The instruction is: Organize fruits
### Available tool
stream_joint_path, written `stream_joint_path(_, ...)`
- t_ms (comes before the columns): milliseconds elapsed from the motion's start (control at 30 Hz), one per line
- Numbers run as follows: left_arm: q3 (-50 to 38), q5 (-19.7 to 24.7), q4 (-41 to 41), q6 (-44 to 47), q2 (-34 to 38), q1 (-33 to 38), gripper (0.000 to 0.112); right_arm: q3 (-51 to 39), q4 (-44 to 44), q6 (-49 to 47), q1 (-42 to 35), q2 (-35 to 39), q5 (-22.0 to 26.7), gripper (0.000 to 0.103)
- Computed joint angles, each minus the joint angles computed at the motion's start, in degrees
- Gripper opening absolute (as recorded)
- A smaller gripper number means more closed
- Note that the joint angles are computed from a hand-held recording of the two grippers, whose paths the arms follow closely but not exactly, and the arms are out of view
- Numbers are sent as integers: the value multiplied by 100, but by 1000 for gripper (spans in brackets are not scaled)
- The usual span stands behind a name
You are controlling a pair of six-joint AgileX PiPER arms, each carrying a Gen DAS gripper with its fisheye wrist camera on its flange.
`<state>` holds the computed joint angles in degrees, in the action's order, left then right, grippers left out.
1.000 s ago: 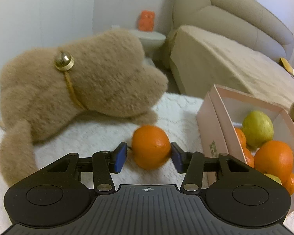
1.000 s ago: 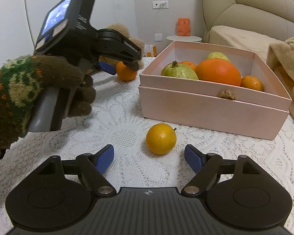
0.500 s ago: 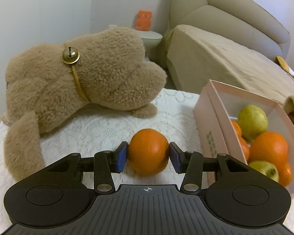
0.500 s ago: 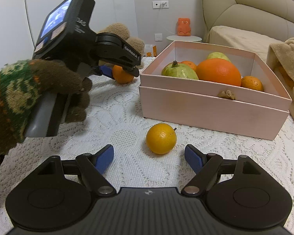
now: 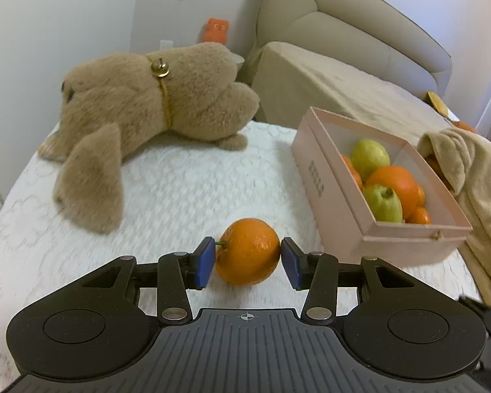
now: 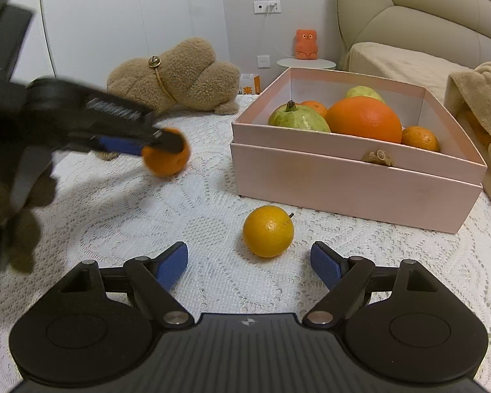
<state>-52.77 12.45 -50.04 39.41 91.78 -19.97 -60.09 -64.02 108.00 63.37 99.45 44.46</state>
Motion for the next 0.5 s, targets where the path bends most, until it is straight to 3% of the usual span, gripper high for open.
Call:
stream_joint_path(133, 228, 149, -621, 525, -202, 103, 49, -11, 3, -13, -8, 12, -1, 83)
stream_joint_path(367, 446, 872, -1425, 1170, -404, 340, 49, -12, 6, -19, -11, 11, -2, 83)
stream_joint_path(500, 631, 856, -1629, 1401, -519, 338, 49, -21, 13, -27, -7, 15, 5, 83)
